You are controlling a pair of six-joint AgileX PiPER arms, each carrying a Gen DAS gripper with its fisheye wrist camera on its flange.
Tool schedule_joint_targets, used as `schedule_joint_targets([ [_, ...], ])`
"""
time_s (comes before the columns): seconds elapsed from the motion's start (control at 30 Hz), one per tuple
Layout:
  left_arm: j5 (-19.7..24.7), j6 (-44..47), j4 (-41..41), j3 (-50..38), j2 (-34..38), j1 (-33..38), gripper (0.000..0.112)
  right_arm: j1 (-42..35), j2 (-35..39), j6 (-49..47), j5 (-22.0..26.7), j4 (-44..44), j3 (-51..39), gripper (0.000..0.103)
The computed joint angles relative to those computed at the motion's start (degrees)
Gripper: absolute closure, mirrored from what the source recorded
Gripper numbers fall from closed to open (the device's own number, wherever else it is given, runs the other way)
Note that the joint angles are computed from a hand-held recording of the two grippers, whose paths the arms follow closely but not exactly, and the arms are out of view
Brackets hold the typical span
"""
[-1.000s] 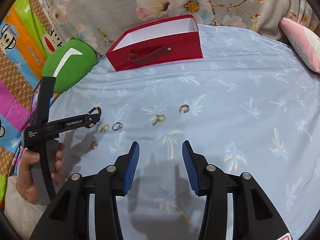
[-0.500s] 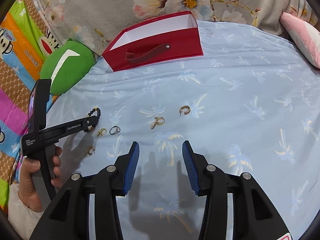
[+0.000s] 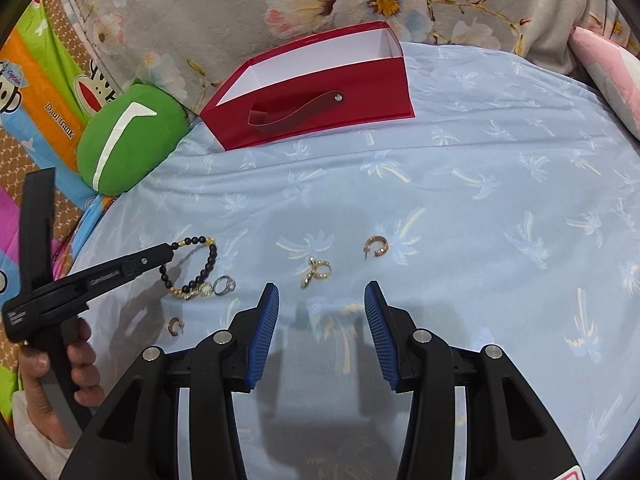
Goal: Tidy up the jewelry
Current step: 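Grasp the black bead bracelet with the left tool while the right tool grasps a silver ring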
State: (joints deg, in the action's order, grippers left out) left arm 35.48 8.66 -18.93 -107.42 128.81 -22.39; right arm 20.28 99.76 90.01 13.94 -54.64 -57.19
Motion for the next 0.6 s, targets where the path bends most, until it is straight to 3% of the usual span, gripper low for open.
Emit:
schedule_joint_targets([
  [0.6,-2.26,7.08,-8.47,6.07,-7.06,3.70,0.106,-0.55,4.70,-9.93,-1.06,8.36,-4.33,0.059],
])
